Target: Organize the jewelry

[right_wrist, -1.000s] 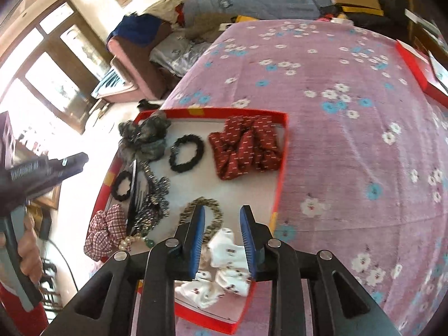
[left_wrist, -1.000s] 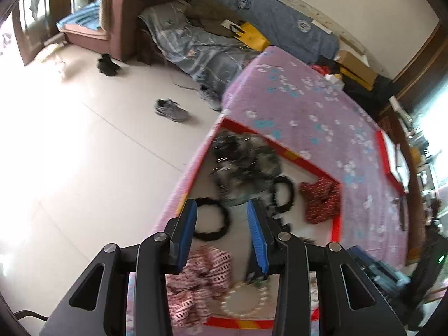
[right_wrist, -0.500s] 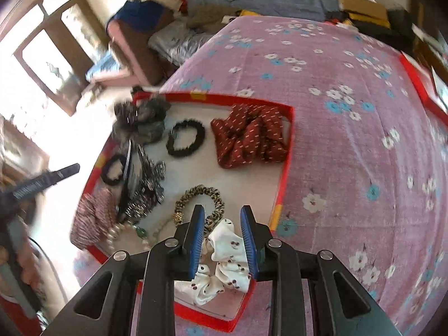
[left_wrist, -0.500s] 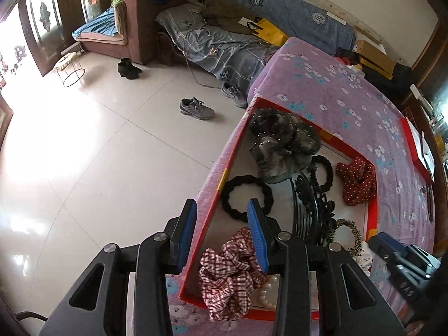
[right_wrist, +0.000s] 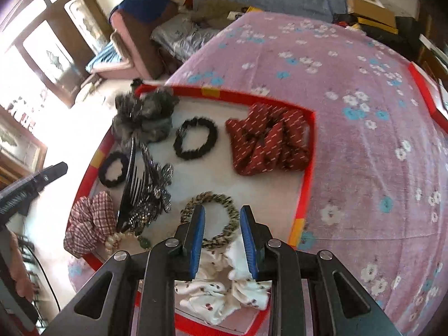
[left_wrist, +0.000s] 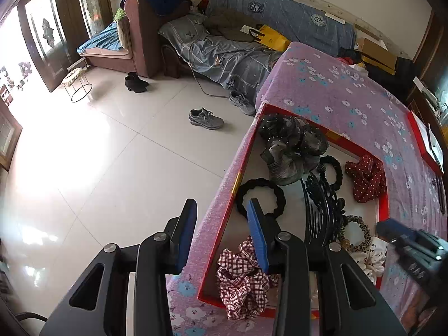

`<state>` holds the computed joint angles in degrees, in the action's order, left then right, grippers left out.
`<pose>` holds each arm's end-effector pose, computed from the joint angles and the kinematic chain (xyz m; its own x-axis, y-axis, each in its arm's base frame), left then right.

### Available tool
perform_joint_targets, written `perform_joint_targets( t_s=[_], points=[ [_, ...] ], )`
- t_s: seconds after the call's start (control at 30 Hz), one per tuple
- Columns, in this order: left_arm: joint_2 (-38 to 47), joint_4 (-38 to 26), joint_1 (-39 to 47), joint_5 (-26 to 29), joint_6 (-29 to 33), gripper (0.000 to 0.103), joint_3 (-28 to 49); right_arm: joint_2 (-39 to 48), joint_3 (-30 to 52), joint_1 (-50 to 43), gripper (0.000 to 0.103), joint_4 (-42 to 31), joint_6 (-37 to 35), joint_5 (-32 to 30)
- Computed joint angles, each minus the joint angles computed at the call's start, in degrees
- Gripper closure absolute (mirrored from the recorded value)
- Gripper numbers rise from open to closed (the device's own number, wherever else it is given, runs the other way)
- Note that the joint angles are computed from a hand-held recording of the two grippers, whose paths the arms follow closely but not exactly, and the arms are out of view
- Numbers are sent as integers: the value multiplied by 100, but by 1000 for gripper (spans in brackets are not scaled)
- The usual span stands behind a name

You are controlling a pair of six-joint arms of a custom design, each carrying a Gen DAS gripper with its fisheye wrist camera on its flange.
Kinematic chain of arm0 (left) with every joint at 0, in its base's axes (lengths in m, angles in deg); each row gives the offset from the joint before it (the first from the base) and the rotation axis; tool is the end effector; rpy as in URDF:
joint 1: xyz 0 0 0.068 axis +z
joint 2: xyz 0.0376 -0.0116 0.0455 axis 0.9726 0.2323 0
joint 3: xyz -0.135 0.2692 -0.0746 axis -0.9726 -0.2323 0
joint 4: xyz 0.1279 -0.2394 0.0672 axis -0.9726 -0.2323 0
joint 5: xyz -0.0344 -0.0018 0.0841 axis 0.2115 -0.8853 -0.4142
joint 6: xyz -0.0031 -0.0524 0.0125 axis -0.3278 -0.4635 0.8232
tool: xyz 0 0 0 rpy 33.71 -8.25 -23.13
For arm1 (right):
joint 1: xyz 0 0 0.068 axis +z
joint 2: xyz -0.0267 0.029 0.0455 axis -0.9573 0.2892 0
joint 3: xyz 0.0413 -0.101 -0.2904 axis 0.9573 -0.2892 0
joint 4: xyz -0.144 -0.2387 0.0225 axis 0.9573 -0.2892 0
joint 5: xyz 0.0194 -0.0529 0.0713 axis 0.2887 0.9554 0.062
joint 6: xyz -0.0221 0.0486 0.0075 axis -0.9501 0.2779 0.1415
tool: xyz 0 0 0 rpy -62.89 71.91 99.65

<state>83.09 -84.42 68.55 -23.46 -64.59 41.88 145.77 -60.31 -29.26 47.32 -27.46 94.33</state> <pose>0.2049 -0.0300 0.1782 -0.8655 0.0675 -0.4963 0.1083 0.9927 -0.0538 0.1529 0.1369 0.1636 -0.8893 0.1805 -0.4202 0.1060 0.9751 0.1946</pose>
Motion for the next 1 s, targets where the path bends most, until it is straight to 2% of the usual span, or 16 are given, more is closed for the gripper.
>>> perform_joint_targets(
  t_s=[0.13, 0.17, 0.2, 0.3, 0.6, 0.63, 0.7, 0.77, 1.0],
  points=[
    [61, 19, 5, -11, 13, 67, -6, -580, -135, -155, 73, -473, 245, 334],
    [65, 19, -16, -33, 6, 67, -10, -713, -202, -286, 68, -580, 288, 370],
    [77, 31, -35, -55, 4, 67, -20, -776, -244, -436, 64, -650, 288, 373],
    [131, 83, -75, -88, 2, 67, -40, -853, -394, -913, 63, -662, 165, 266],
    [354, 224, -273, -233, -103, 67, -5, -200, -410, -1170, 63, -133, -235, 27],
    [367, 235, -296, -249, -105, 67, -2, -76, -373, -1178, 64, -103, -275, 47],
    [406, 269, -342, -287, -122, 67, 10, 67, -354, -1210, 82, -51, -298, 58],
    [444, 304, -363, -310, -126, 67, 12, 183, -365, -1304, 88, -11, -338, 31],
    [541, 368, -384, -290, -166, 67, 41, 183, -381, -1282, 93, -42, -232, 44]
  ],
)
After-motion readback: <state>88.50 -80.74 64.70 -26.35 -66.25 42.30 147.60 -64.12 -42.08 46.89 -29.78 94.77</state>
